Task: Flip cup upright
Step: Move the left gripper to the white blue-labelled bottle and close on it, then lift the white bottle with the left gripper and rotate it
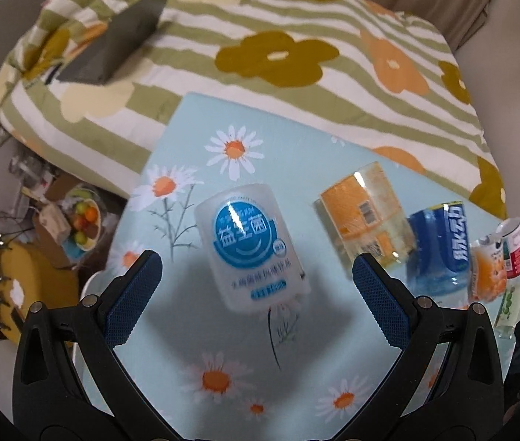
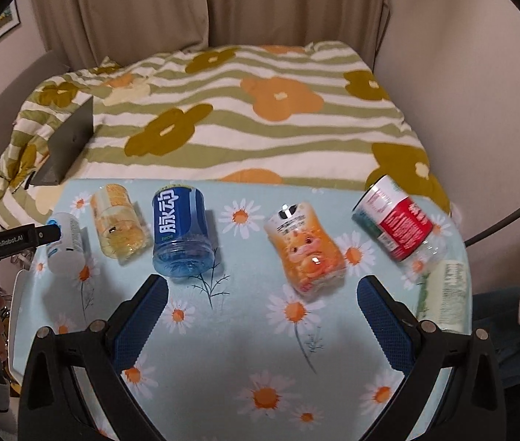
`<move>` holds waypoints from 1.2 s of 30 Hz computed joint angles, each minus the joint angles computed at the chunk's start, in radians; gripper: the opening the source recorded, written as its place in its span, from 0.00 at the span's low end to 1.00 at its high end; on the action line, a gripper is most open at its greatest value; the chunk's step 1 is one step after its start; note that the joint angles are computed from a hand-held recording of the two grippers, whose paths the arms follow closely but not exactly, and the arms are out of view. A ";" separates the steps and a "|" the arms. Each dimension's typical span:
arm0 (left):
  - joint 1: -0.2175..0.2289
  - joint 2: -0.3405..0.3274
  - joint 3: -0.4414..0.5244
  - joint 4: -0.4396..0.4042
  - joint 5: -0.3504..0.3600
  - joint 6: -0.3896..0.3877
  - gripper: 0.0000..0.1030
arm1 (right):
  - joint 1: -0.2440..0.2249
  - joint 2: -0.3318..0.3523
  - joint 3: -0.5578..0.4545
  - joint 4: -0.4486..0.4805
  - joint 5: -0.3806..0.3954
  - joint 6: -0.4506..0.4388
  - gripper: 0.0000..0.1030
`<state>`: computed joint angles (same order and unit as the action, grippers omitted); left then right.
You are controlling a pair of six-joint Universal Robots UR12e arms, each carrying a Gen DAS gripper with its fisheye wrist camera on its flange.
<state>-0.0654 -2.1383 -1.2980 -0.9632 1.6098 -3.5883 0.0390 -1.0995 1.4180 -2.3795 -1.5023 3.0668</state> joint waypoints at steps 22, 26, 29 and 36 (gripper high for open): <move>0.029 -0.041 0.015 -0.047 -0.104 0.079 0.73 | 0.042 0.053 -0.057 0.081 -0.072 0.088 1.00; 0.028 -0.036 0.010 -0.045 -0.101 0.091 0.72 | 0.042 0.044 -0.042 0.063 -0.070 0.097 1.00; 0.024 -0.028 0.004 -0.041 -0.094 0.104 0.72 | 0.041 0.034 -0.027 0.051 -0.068 0.106 1.00; 0.003 0.011 -0.030 -0.011 -0.077 0.114 0.72 | 0.028 -0.007 0.022 0.010 -0.046 0.106 1.00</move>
<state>-0.0624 -2.1269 -1.3278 -0.9746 1.5328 -3.4743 0.0668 -1.1061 1.4399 -2.3691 -1.5484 3.1730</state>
